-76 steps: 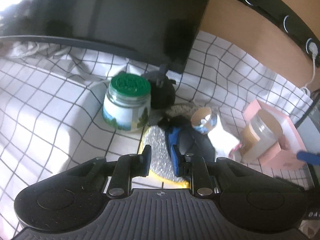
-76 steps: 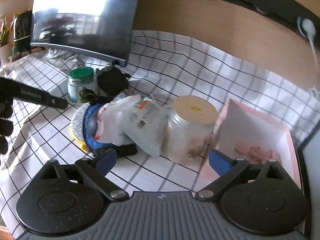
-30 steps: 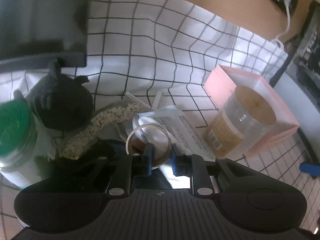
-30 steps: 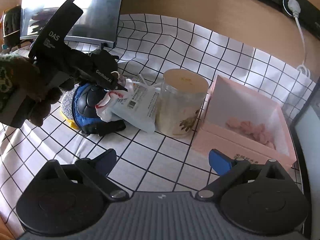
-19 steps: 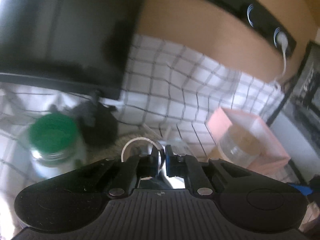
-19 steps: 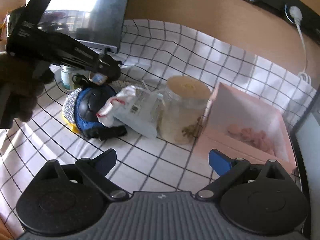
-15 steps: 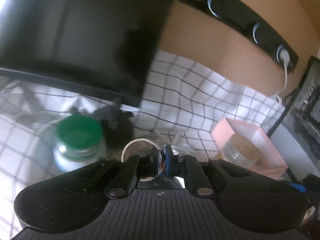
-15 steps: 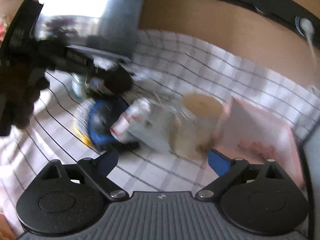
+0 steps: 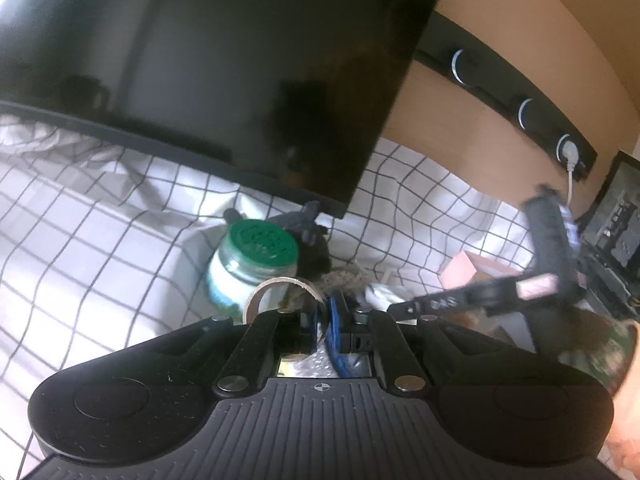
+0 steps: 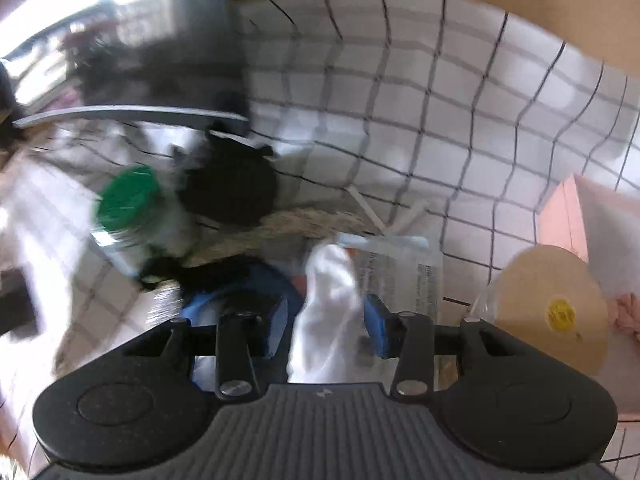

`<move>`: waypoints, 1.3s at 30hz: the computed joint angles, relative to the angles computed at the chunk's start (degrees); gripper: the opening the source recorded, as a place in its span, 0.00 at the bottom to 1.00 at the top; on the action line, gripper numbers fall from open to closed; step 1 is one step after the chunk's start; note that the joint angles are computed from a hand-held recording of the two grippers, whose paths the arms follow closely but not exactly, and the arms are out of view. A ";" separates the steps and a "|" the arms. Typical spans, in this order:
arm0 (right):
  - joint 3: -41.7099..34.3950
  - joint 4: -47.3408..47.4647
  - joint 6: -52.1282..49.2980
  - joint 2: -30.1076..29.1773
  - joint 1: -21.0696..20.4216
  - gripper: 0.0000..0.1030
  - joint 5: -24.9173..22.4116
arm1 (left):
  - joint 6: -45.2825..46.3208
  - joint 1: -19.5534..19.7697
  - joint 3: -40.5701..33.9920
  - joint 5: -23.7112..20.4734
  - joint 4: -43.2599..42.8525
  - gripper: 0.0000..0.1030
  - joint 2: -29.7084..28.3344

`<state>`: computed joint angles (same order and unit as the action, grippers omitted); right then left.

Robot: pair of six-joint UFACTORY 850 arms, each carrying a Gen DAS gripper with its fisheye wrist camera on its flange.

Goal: Organize soft objects
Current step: 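Grasp the white plastic bag with the right gripper while the left lifts the tape ring, then move both grippers over the pink box and release the bag and ring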

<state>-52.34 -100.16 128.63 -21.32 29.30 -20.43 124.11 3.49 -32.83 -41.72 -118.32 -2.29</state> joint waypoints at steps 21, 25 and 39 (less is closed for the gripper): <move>6.45 -5.74 -2.68 22.99 -0.85 0.07 -4.33 | 9.25 -6.61 -11.57 1.72 -4.20 0.08 -2.83; 10.06 -5.22 -5.02 28.82 -1.52 0.07 -9.14 | 9.86 -10.46 -13.29 2.57 -4.28 0.08 -2.88; 23.48 -5.42 -2.51 45.28 -13.38 0.07 -10.25 | -9.56 -29.00 -24.17 8.21 12.53 0.09 -10.04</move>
